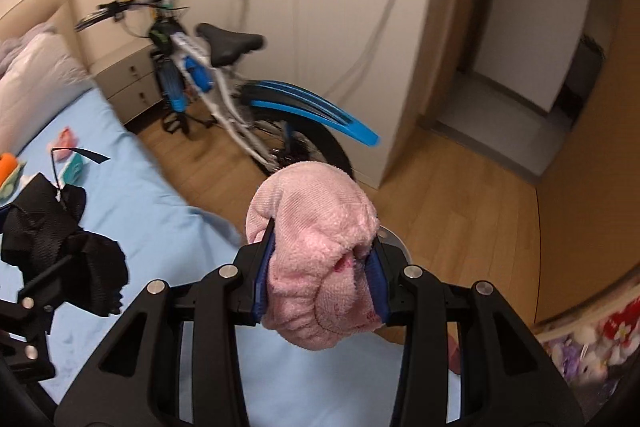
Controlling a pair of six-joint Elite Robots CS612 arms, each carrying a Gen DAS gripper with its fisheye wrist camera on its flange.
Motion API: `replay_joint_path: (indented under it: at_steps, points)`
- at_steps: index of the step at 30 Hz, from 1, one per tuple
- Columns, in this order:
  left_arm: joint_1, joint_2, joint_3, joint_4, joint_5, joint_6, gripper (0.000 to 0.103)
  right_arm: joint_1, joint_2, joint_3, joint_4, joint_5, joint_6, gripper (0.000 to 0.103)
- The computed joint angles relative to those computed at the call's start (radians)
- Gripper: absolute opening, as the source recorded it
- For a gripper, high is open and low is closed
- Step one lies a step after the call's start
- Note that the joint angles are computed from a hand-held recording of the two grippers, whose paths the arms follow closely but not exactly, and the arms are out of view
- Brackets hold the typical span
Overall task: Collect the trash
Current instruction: 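Carry both items to the grey bin and open both tools to drop them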
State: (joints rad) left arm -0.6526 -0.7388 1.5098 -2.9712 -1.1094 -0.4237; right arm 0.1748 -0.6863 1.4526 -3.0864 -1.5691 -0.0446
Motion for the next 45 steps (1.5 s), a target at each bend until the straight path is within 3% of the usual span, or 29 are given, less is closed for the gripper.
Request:
replay_joint_path:
  at_steps: [6,9,17,22,26,35,45]
  points:
    - [0.017,0.101,-0.167,0.059,-0.097,0.107,0.087,-0.047,0.058,-0.058,0.072,-0.022,0.023,0.038]
    - [0.028,0.158,-0.264,0.118,-0.161,0.137,0.087,-0.058,0.092,-0.101,0.121,-0.02,0.014,0.039]
    - [0.039,0.304,-0.505,0.269,-0.238,0.208,0.087,-0.073,0.191,-0.228,0.21,-0.02,-0.011,0.042]
    - [0.048,0.391,-0.644,0.346,-0.284,0.22,0.087,-0.092,0.23,-0.261,0.204,0.029,0.014,0.067]
    - [0.05,0.459,-0.754,0.416,-0.304,0.226,0.088,-0.101,0.248,-0.278,0.202,0.029,0.06,0.068]
    - [0.043,0.547,-0.908,0.507,-0.32,0.244,0.09,-0.117,0.24,-0.249,0.124,-0.007,0.145,0.068]
    - [0.034,0.561,-0.93,0.508,-0.276,0.27,0.093,-0.121,0.235,-0.238,0.103,-0.024,0.161,0.068]
